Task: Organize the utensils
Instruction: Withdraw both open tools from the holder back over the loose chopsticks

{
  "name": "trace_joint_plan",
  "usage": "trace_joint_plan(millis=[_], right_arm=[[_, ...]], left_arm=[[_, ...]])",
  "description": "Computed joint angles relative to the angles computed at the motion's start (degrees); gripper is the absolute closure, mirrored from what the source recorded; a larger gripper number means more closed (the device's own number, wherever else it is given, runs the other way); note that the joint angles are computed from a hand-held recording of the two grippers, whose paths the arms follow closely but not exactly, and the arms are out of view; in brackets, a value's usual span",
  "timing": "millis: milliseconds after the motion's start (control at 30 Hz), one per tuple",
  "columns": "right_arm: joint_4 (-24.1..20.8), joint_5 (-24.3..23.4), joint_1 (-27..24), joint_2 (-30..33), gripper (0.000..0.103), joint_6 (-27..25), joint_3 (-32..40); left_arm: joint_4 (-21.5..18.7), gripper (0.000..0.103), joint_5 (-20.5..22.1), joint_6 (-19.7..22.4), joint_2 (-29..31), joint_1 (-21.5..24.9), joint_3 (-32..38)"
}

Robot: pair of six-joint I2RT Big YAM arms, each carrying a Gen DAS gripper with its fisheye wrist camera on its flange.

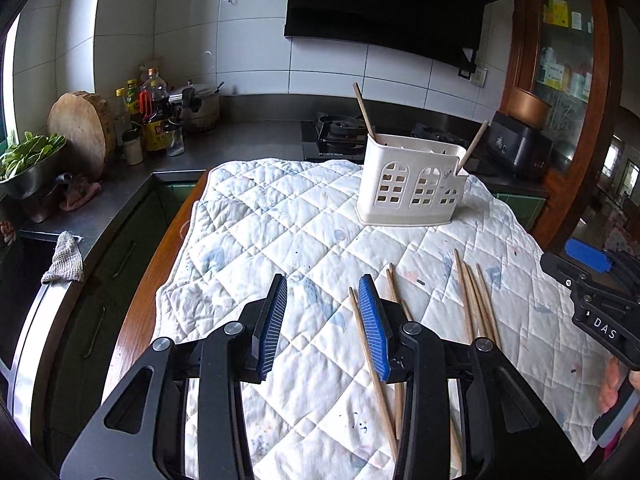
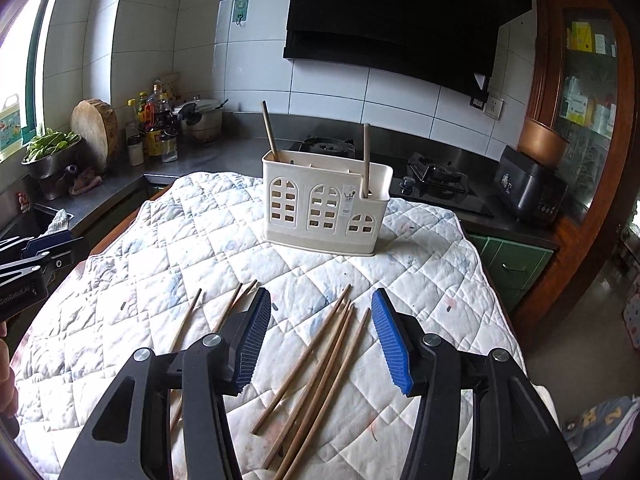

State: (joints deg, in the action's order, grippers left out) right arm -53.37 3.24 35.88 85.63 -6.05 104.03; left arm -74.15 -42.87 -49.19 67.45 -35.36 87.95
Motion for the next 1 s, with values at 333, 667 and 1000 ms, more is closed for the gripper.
trace_joint_plan(millis=[333,667,1000], right_arm=[[-0.68,-0.52,0.39,-1.46,0.057,1.86,-4.37],[-0.62,-0.01,0.33,-2.08,0.063,2.62,-6.95],[-1.13,-0.58,-0.87,-3.74,0.071,4.5,-10.39]], left_arm=[[-1.14,0.065,2.86,-6.88,-1.49,-1.85,-4.54],[-2.89,0.065,4.48,-10.51,-1.85,-2.4,-7.34],[-2.53,0.065,7.01,-12.61,-1.39,-2.79,-9.38]])
